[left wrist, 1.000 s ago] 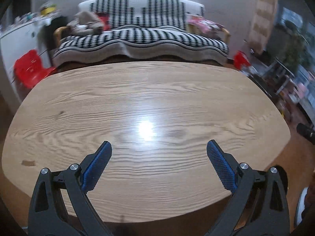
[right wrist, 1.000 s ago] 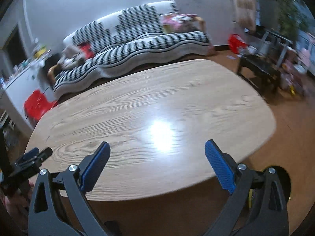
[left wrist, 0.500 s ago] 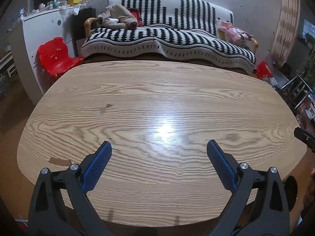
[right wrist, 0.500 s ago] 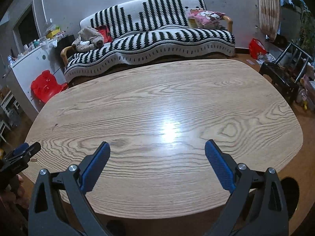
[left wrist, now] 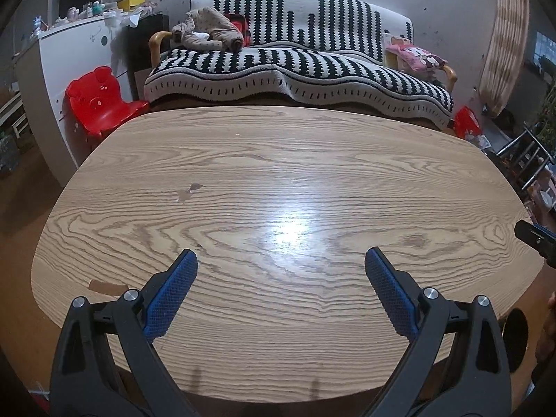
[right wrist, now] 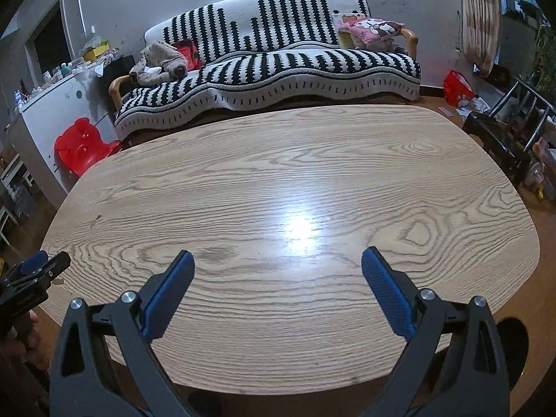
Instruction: Collect trash
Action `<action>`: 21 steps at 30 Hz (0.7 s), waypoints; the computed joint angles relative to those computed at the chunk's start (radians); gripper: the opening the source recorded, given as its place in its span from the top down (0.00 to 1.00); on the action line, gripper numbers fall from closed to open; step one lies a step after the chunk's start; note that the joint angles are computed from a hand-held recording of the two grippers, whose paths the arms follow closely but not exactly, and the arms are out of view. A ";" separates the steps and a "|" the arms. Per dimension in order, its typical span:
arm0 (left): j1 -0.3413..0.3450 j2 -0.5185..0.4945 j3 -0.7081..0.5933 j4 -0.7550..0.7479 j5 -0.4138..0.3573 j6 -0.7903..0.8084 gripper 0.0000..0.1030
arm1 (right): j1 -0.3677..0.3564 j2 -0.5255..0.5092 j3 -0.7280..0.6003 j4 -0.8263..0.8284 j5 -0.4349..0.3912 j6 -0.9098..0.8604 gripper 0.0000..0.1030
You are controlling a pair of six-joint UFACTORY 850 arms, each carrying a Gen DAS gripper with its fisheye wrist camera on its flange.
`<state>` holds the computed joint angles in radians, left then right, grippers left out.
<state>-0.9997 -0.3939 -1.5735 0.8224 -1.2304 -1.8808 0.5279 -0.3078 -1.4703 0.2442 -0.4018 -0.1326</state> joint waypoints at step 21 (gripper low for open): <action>-0.005 -0.011 -0.014 -0.001 0.000 0.013 0.09 | -0.004 0.001 -0.001 0.003 -0.001 -0.009 0.09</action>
